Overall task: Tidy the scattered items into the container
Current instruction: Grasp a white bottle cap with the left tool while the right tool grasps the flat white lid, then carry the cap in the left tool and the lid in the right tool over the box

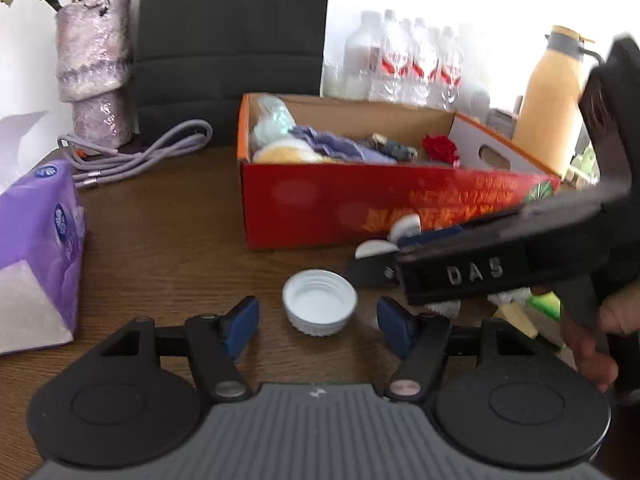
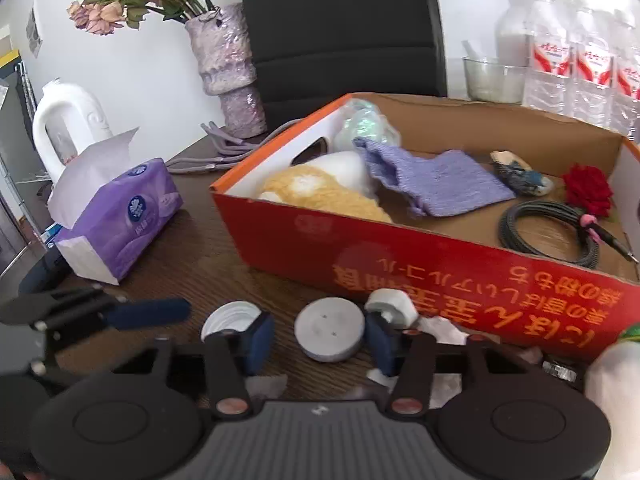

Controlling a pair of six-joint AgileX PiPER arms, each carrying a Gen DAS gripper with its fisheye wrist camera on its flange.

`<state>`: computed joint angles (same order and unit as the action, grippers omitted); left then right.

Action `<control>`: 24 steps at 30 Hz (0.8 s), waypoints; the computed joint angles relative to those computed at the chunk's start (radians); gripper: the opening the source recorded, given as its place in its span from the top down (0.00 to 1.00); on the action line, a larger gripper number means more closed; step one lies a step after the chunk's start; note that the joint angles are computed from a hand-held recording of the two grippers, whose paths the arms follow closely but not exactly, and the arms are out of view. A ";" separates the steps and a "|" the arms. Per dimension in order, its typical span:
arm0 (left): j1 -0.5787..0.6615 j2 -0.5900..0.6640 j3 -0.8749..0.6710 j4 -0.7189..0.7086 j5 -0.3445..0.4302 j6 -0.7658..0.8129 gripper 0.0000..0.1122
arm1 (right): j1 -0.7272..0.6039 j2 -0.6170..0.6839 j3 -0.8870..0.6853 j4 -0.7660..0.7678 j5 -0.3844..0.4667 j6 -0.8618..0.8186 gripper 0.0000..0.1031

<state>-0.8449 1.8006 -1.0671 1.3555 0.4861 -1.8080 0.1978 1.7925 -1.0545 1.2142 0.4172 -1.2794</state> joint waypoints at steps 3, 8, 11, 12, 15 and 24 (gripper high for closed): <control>-0.016 0.019 -0.006 0.018 0.039 -0.015 0.50 | 0.050 0.002 -0.005 -0.067 -0.067 0.034 0.49; -0.027 0.021 0.006 0.040 0.073 -0.047 0.64 | 0.093 -0.011 0.031 -0.020 -0.155 -0.062 0.63; -0.022 0.023 0.008 0.062 0.063 -0.057 0.64 | 0.090 -0.026 0.050 -0.003 -0.160 -0.087 0.63; -0.025 0.023 0.009 0.066 0.065 -0.065 0.64 | 0.082 -0.034 0.054 -0.001 -0.146 -0.077 0.63; -0.044 0.018 0.022 0.109 0.101 -0.115 0.65 | 0.030 -0.099 0.106 0.124 -0.070 -0.176 0.64; -0.332 -0.057 -0.057 -0.008 0.539 -0.104 0.65 | -0.197 -0.523 0.448 0.434 -0.034 -0.505 0.63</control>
<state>-1.1767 1.7438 -1.1240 1.3471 1.0252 -1.9125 0.0013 1.2699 -0.6060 1.6485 0.3835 -1.7849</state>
